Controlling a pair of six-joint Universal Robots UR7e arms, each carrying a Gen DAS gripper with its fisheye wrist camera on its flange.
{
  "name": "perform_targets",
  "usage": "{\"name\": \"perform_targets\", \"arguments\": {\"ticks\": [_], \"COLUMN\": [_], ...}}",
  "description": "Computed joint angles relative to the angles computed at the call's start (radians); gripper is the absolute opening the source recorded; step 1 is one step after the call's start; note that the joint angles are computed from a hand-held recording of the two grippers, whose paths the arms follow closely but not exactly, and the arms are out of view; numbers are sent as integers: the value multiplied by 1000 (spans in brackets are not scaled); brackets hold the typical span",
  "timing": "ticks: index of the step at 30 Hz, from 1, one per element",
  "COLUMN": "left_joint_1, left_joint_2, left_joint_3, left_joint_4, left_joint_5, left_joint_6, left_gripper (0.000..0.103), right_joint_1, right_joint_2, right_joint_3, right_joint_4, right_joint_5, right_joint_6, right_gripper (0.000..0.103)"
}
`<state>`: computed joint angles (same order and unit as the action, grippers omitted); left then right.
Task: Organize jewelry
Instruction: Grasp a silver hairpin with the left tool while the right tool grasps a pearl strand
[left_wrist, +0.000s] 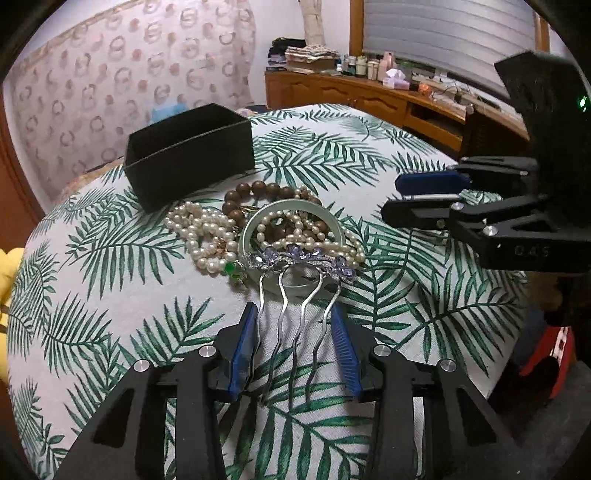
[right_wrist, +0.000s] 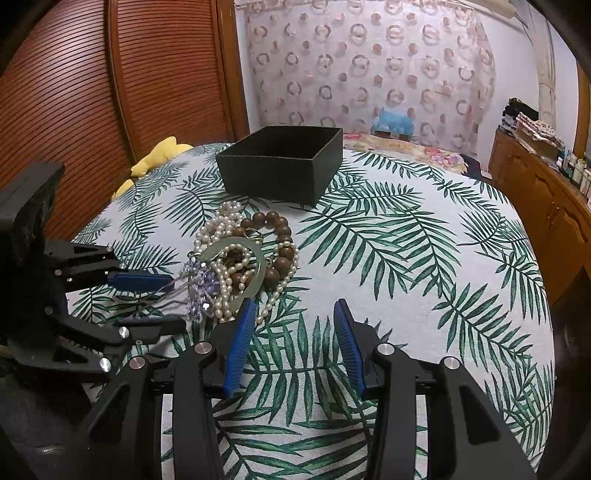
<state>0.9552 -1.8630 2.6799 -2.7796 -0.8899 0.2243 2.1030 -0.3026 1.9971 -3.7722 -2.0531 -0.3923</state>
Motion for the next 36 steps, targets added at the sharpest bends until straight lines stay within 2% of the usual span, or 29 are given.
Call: {"name": "perform_targets", "arguments": {"ticks": [7,9,10,11,13,17,25,30,34,36], "left_joint_1": [24,24,27,39,68,98,59,58,68,73], "left_joint_2": [-93,-93,-92,-93,-88,-80,-131,-161,-162,-159], "left_joint_3": [-14,-17,-19,-26,-46,-56,-33,-34,-34,-32], "left_joint_4": [15,-7,-18,-24,-22,-38,-70,-65,-71,-75], "left_joint_5": [-69,-51,-49,-58,-81,-108,-78,-75,-77,-79], "left_joint_6": [17,20,21,25,34,52,52,52,52,54], "left_gripper": [32,20,17,7,3,2,2,2,2,2], "right_joint_1": [3,5,6,7,10,13,25,33,40,47], "right_joint_2": [8,11,11,12,14,17,29,37,52,64], "right_joint_3": [-12,-18,-19,-21,-25,-36,-60,-59,-79,-96], "right_joint_4": [12,17,19,22,27,39,76,107,145,156], "right_joint_5": [5,7,8,9,9,16,43,52,51,35], "right_joint_6": [5,3,2,1,1,2,-19,-19,-35,-47], "right_gripper": [47,47,47,47,47,47,47,47,39,38]}}
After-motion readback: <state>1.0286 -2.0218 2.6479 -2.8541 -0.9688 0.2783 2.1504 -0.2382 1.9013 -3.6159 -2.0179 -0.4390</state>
